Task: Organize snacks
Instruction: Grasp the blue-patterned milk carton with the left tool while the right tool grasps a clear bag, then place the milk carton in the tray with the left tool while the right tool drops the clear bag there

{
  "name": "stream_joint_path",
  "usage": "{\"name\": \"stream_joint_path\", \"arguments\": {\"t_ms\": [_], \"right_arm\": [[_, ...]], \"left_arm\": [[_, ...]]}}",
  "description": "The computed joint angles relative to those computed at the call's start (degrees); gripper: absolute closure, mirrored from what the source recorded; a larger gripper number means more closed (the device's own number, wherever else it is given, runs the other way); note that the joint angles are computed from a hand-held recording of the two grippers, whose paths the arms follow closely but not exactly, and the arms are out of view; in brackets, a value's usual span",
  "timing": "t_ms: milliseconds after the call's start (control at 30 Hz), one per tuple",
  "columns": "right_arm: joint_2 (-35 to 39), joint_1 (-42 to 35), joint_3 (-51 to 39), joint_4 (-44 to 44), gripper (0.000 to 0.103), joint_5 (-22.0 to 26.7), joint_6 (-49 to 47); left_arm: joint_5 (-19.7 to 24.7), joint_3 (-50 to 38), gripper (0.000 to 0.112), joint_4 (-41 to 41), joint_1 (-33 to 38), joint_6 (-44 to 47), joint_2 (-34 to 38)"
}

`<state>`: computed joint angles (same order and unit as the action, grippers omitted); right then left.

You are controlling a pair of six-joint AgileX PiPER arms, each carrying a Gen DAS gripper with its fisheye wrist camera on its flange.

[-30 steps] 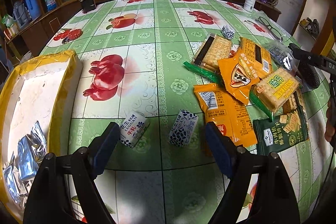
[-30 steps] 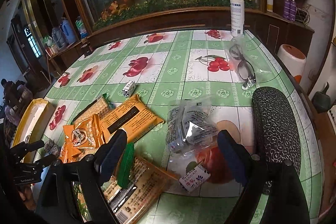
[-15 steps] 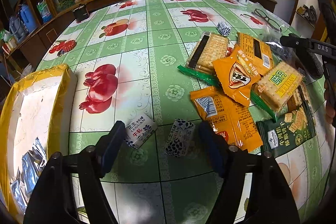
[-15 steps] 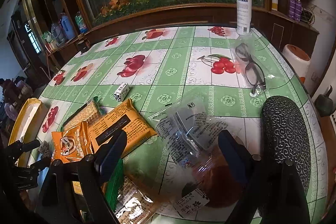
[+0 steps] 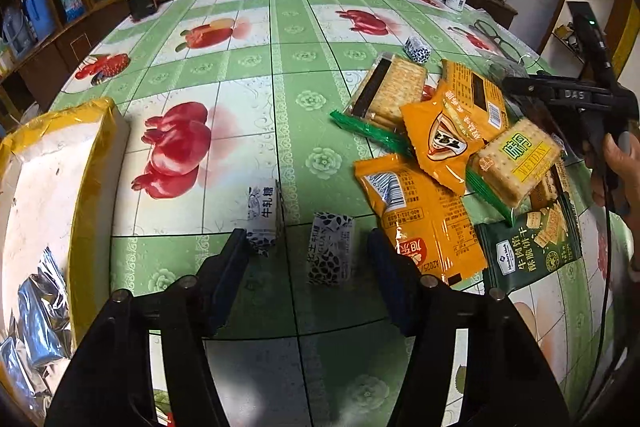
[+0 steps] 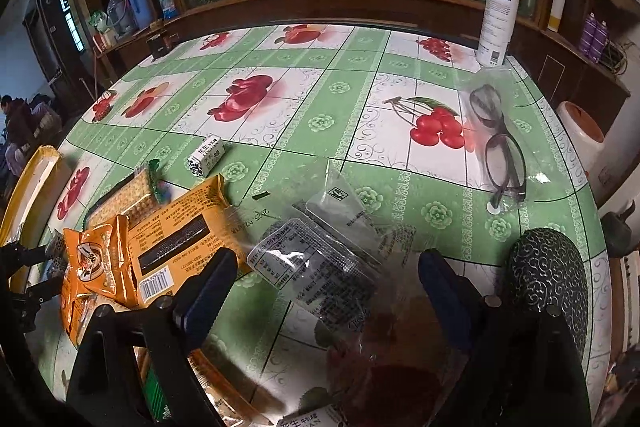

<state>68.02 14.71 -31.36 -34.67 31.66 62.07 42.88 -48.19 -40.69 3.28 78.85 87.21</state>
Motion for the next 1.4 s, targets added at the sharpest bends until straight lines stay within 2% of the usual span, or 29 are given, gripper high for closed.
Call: {"name": "stream_joint_path", "arguments": {"t_ms": [67, 167, 233, 267, 300, 333, 367, 500, 633, 733, 867, 900, 1000, 1033, 1167, 1400], "right_arm": [[0.70, -0.20, 0.47, -1.10, 0.009, -1.46, 1.15], [-0.29, -0.67, 1.36, -1.07, 0.013, -2.62, 2.81], [-1.34, -1.38, 2.20, -0.18, 0.026, -4.00, 2.89], [-1.44, -1.49, 2.31, -0.30, 0.029, -4.13, 3.24], [-1.83, -1.18, 2.57, -0.94, 0.032, -3.89, 4.30], [-2.30, -1.22, 2.93, -0.82, 0.035, -4.25, 4.55], [-2.93, -1.47, 3.43, -0.42, 0.036, -5.01, 4.51], [-4.95, -0.05, 4.75, -2.94, 0.042, -5.19, 8.84], [-6.91, 2.97, 5.76, -6.06, 0.045, -3.34, 14.36], [-9.06, 6.09, 6.33, -8.22, 0.046, -0.56, 18.66], [-13.55, 12.75, 6.58, -11.18, 0.048, 5.73, 25.66], [-14.75, 15.47, 6.41, -12.06, 0.049, 8.13, 27.86], [-16.62, 25.39, 5.18, -15.01, 0.051, 16.07, 35.20], [-16.75, 28.15, 4.74, -15.66, 0.054, 18.09, 37.08], [-15.46, 40.34, 2.37, -17.85, 0.055, 26.97, 44.47], [-11.32, 53.83, -1.10, -20.12, 0.055, 34.31, 53.42]], "left_arm": [[-1.91, 1.19, 0.052, 0.28, -0.81, 0.36, -0.89], [-1.82, 1.09, 0.052, 0.74, -1.19, -0.37, -0.93], [-1.93, 0.89, 0.053, 0.98, -1.46, -0.94, -0.78], [-2.12, 0.94, 0.055, 0.94, -1.56, -1.03, -0.85], [-2.06, 0.98, 0.062, 0.75, -1.57, -0.83, -0.94], [-1.92, 0.96, 0.078, 0.57, -1.49, -0.55, -1.06], [-1.72, 0.94, 0.081, 0.49, -1.47, -0.46, -1.19], [-1.59, 1.08, 0.082, -0.16, -1.25, 0.03, -1.17], [-0.68, 0.82, 0.082, -0.39, -0.83, -0.06, -1.07], [1.58, 0.49, 0.082, -1.45, 0.59, 0.80, -1.14], [4.72, -0.11, 0.083, -3.01, 3.27, 2.34, -1.73], [5.80, -0.41, 0.096, -2.98, 3.98, 2.39, -1.68], [7.92, -0.59, 0.096, -2.98, 5.63, 2.89, -1.82], [7.95, -0.33, 0.096, -3.01, 5.90, 3.05, -2.14], [8.72, 0.97, 0.096, -3.42, 7.81, 4.42, -3.84], [12.57, 1.75, 0.096, -3.91, 11.99, 6.54, -6.56]]}}
